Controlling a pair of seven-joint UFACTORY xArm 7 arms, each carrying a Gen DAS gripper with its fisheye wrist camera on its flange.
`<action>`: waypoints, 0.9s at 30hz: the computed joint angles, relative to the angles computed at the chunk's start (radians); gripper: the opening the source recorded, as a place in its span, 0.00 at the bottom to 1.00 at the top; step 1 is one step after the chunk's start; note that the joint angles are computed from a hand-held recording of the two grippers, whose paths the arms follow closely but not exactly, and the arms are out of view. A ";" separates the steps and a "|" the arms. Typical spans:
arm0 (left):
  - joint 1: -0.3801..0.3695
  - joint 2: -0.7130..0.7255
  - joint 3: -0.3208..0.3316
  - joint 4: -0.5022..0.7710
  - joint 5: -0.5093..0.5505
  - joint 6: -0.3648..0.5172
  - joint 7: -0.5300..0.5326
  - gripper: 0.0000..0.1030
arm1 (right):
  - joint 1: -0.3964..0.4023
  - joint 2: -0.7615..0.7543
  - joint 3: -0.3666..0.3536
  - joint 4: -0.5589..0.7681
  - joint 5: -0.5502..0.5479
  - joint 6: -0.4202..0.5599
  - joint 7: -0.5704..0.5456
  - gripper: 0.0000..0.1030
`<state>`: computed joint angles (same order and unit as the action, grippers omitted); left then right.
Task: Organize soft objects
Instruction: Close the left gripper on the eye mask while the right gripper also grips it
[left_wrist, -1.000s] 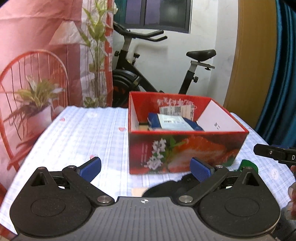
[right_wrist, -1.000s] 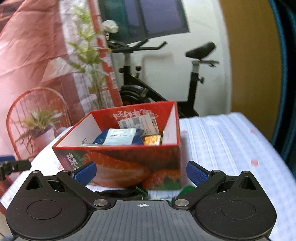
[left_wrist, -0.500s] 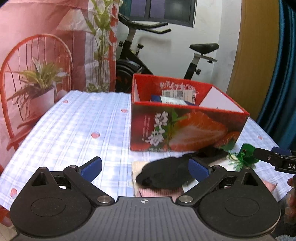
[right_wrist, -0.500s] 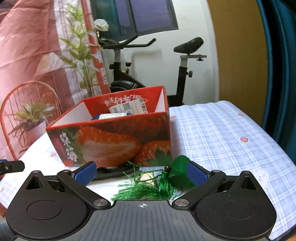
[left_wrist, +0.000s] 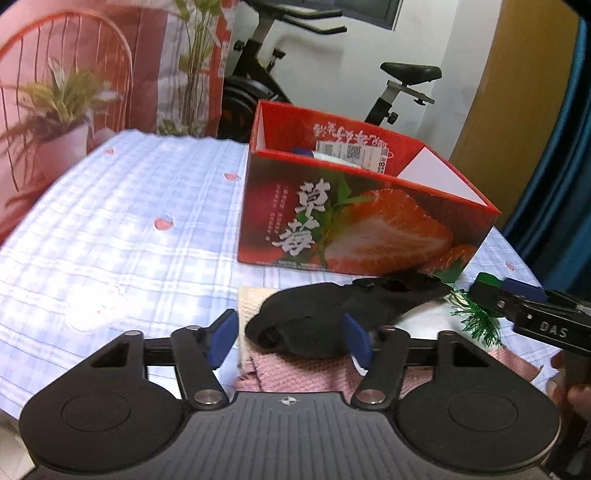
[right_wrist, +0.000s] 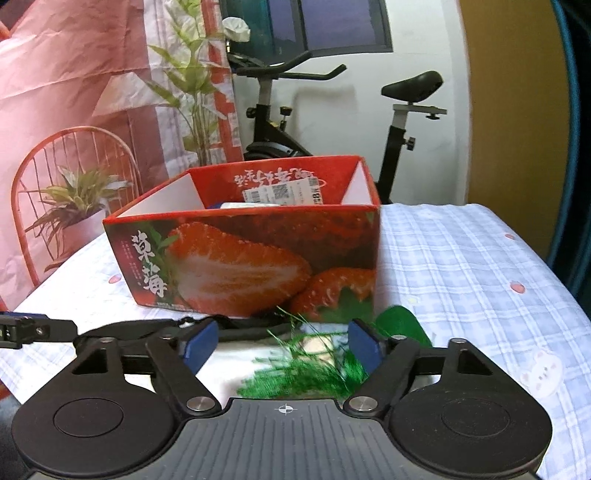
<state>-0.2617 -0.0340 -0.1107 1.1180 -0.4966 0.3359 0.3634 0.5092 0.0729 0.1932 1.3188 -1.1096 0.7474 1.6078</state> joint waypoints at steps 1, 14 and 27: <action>0.001 0.013 0.001 0.010 -0.005 0.011 -0.008 0.63 | -0.005 0.012 -0.004 0.011 0.001 -0.018 -0.009 0.68; 0.025 0.115 -0.023 0.063 0.161 -0.038 -0.132 0.08 | 0.008 0.176 -0.100 0.152 0.100 -0.172 -0.162 0.32; 0.032 0.116 -0.029 0.045 0.282 -0.083 -0.201 0.07 | 0.042 0.146 -0.135 0.081 0.063 -0.248 -0.108 0.24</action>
